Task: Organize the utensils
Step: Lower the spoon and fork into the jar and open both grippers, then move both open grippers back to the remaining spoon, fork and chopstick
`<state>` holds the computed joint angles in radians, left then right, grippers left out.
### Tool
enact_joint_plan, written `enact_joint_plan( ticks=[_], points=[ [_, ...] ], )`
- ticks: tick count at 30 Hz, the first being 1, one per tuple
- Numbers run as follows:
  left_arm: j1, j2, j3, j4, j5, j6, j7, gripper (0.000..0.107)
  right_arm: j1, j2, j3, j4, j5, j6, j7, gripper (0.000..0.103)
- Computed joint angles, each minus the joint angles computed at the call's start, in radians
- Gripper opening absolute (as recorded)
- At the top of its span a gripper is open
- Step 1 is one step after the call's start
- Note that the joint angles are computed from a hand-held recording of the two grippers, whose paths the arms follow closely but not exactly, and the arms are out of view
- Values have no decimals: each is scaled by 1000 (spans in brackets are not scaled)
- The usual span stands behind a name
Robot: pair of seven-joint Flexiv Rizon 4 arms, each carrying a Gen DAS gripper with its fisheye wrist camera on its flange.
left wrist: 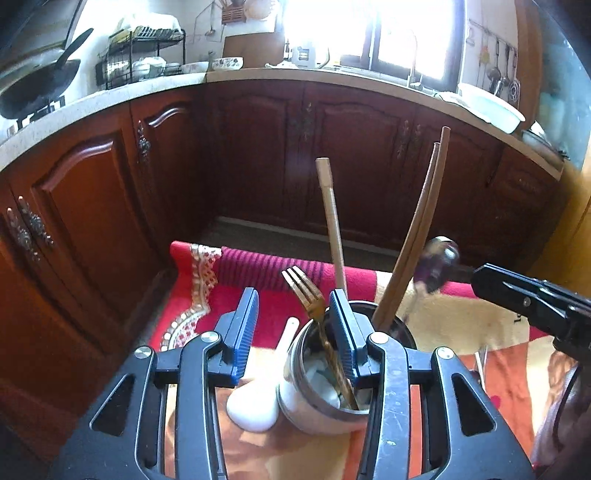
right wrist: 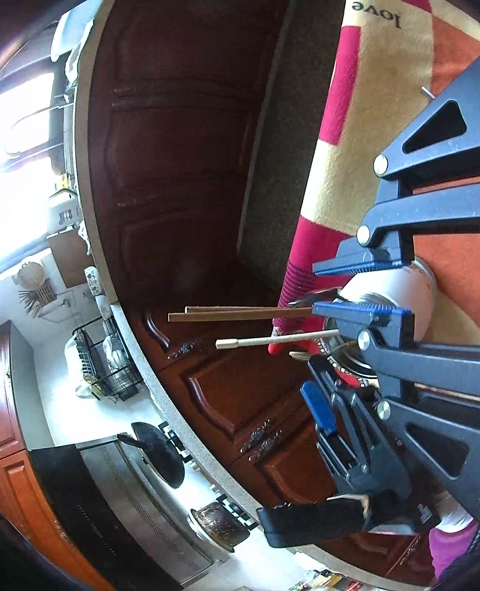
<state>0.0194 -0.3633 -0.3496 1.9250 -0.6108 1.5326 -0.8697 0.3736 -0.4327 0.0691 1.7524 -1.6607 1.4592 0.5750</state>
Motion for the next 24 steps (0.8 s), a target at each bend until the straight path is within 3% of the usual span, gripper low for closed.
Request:
enact_joint_plan(
  ticks=[2,7,13,20,24],
  points=[
    [21,21,-25,21,-27,-3,14,43,0,10,3,14,8,-5,0,23],
    [41,86,-72,91,-136,9,94,43,-2,61,20,68,-10,-25,25,24],
    [-43,157,-28,162,-219,9,153,44,14,133,47,158,25,-101,0,29],
    [-155,212,19,218,-301,-3,192,44,62,241,85,296,191,-252,-124,30],
    [-225,228,60,237,-302,-22,179,44,56,308,104,376,209,-280,-100,34]
  ],
)
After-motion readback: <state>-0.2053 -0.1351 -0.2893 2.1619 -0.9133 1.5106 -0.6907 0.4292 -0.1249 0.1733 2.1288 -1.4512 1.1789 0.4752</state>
